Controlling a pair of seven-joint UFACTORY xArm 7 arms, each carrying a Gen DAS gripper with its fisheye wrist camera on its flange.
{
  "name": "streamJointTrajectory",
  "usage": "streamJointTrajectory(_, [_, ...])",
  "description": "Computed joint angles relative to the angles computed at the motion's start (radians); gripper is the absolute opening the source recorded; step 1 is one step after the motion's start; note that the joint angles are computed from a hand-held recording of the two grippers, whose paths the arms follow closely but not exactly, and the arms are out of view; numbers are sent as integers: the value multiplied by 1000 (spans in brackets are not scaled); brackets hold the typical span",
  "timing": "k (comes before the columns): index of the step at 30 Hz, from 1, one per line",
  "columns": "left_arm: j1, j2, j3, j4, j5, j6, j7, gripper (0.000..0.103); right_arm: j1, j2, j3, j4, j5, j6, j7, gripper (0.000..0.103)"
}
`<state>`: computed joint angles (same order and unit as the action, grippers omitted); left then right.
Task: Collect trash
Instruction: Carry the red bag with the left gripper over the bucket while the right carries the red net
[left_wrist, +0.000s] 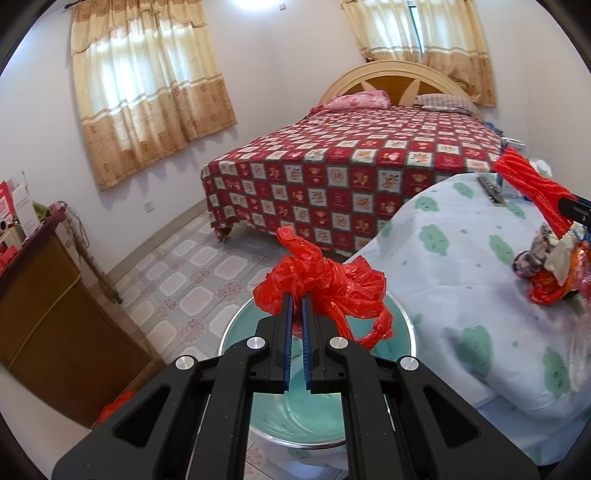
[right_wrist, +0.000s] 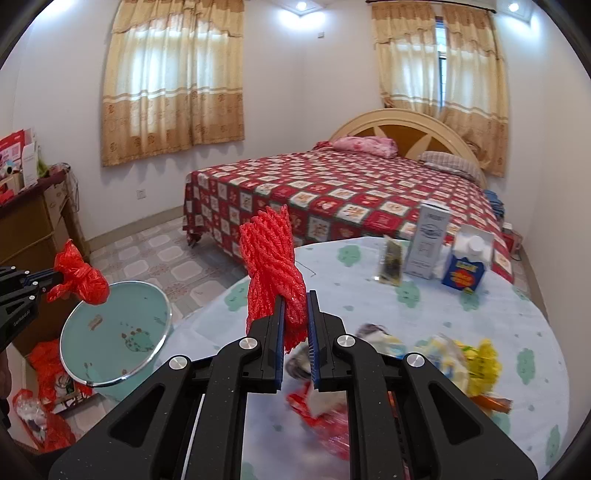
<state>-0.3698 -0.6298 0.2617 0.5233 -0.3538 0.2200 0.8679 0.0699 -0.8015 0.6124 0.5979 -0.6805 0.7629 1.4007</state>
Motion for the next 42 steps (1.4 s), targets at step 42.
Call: streamJointTrajectory(42, [99,100,45,32,57,-120,-23,5,136,445,-128,230,-375,-131,117,12])
